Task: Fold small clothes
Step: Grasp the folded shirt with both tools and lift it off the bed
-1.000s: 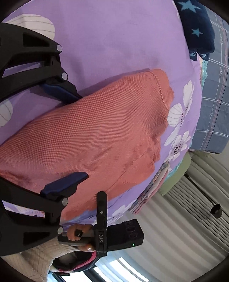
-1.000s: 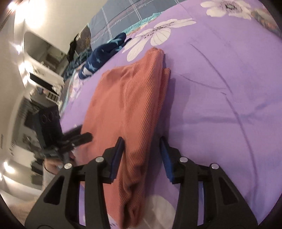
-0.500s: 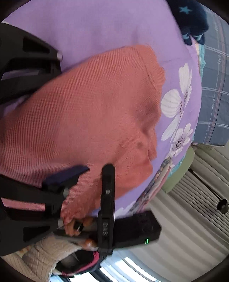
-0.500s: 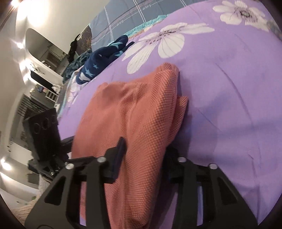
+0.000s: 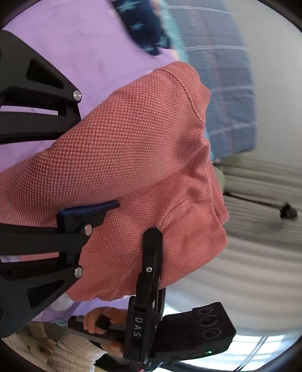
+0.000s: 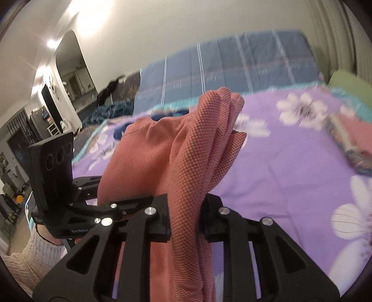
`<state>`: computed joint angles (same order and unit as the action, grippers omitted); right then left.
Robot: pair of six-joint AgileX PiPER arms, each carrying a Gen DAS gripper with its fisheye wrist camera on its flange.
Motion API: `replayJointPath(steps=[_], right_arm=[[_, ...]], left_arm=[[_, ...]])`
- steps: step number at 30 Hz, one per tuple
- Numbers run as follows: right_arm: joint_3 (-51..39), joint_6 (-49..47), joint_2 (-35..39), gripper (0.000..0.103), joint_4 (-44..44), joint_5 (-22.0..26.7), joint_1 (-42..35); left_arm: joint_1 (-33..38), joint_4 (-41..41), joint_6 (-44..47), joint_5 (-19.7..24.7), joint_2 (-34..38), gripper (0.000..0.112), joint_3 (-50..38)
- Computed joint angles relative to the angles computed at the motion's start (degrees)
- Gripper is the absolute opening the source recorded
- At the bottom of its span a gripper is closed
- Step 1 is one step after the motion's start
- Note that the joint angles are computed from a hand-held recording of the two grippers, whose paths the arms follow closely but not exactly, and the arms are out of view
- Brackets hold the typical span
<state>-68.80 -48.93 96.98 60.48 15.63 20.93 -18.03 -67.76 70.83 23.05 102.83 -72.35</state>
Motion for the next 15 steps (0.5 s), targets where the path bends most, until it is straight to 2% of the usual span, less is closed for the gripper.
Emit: replayJointPath(steps=[2,4,6,9,11,15], right_arm=[[3.5,-0.3,-4.8,0.019,-0.5,-2.3,0.4],[6.0,4.8,-9.2,0.019,-6.6,-4.0,0.7],[7.7,11.4,-12.8,0.019,-13.7,-4.4,-0.1],[10.4,15.3,-17.3,0.019,-18.0,-4.6,-2.1],[12.2,15.1,-20.4,0.019,-18.2,-4.5,-4.3],[14.0,13.2,-24.0,0.019,-17.1,-3.3,-9.4]], left_arm=[[-2.2,1.2,-0.8,-1.0,-2.0,0.031,-0.1],[-4.2,3.6,-3.0,-1.8,-3.1,0.031,-0.8],[-6.3,7.1,-6.2,-2.7,-3.7,0.031,-2.1],[-9.9,13.3,-12.4,-4.0,-3.4,0.031,-5.0],[-12.1,18.7,-18.0,-3.7,-1.6,0.031,-8.8],[-15.7,31.1,-30.0,-0.1,4.7,0.031,-21.0]])
